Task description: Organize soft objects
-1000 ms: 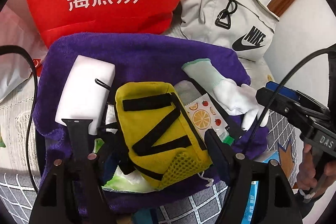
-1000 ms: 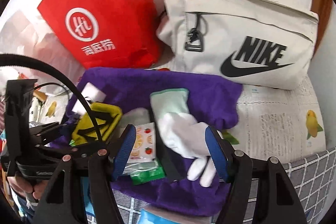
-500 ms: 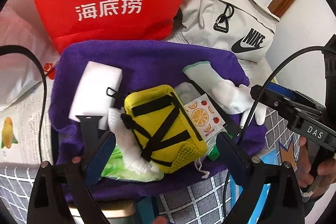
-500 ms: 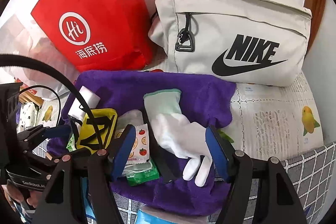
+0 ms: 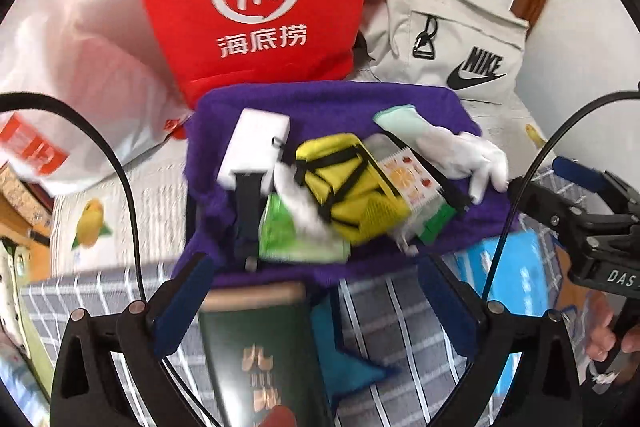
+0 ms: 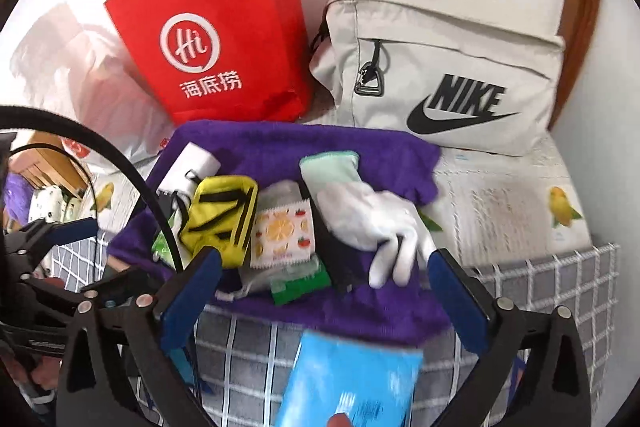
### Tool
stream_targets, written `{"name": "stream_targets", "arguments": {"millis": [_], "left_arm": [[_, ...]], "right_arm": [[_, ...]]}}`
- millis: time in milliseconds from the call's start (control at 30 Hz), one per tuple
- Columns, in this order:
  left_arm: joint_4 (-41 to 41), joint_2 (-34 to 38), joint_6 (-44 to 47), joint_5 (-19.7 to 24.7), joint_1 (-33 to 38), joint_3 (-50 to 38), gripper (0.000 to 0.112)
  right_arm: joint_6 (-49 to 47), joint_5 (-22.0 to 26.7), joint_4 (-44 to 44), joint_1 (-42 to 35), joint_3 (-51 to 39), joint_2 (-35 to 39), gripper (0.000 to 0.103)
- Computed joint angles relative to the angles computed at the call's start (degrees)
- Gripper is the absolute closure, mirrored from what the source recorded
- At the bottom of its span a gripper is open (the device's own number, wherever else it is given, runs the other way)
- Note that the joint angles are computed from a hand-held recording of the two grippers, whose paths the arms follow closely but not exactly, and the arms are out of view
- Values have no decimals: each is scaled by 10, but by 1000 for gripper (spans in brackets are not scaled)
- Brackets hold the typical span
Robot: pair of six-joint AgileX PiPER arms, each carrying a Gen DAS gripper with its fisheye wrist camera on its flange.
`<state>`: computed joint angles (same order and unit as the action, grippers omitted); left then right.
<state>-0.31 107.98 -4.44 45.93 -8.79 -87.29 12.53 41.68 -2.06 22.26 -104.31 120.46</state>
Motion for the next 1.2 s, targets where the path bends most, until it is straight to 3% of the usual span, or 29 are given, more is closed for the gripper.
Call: {"name": "stream_targets", "arguments": {"millis": [233,333,467,600,800,933,1200], "left_arm": [[-7,-171,-27,-79,-3,206,9],[95,-248,-139,-100,-41,286,9],[204,-346,-266,-97,-98,371,9],[265,-428,-359,-67,-156,427,9],[301,-502,-455,-24,-234,478,9],[375,-530,-586,53,-343,499,9],[427,-570,-733,180,-507,504,9]], "right_arm": [[111,-68,-88,68,200,-143,1],[172,-80,-140,106,266,-194,1],[296,-106,-227,157,365,-272,1],[355,-109,-259,195,429,-328,1],[485,-66,-362,269,497,-384,1],[533,-50,-383,303,543,-426,1],[598,-7,-410,380,594,-495,1]]}}
